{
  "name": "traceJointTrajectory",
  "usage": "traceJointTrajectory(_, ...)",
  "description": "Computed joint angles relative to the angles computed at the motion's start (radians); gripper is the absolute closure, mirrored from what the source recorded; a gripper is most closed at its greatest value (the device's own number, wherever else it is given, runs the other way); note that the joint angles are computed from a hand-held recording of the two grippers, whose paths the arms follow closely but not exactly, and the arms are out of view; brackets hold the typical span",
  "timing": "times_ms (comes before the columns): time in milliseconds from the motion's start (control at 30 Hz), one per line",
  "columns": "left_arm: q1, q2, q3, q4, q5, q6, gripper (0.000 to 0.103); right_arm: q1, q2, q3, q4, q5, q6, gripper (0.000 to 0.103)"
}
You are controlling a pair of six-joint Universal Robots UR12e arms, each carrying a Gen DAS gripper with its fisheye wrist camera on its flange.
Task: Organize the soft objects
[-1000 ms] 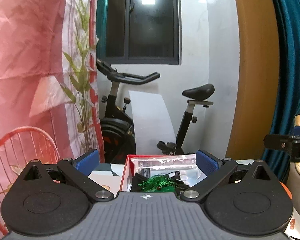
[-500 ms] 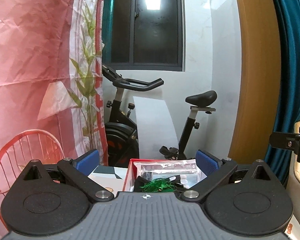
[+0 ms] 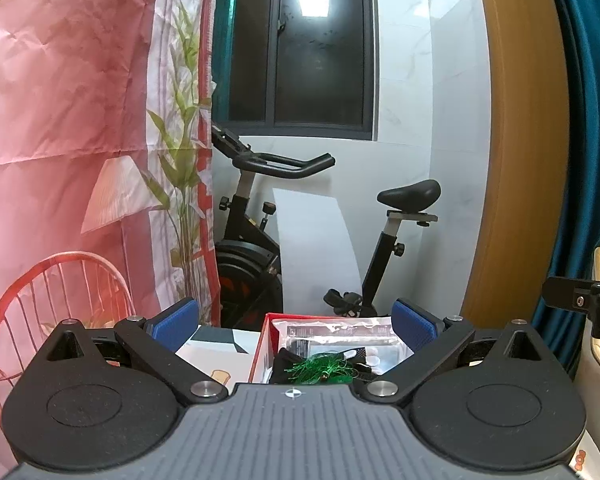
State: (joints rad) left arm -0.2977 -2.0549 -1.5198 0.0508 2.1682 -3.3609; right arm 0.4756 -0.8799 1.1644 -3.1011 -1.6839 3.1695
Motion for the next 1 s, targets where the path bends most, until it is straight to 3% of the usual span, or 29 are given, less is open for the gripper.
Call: traceJointTrajectory(1000,-0.001,0.000,0.003,-0.004,0.026,-0.014,0.000,0.000,0.007,-0.003,0.013,-0.008,0.007,0.000)
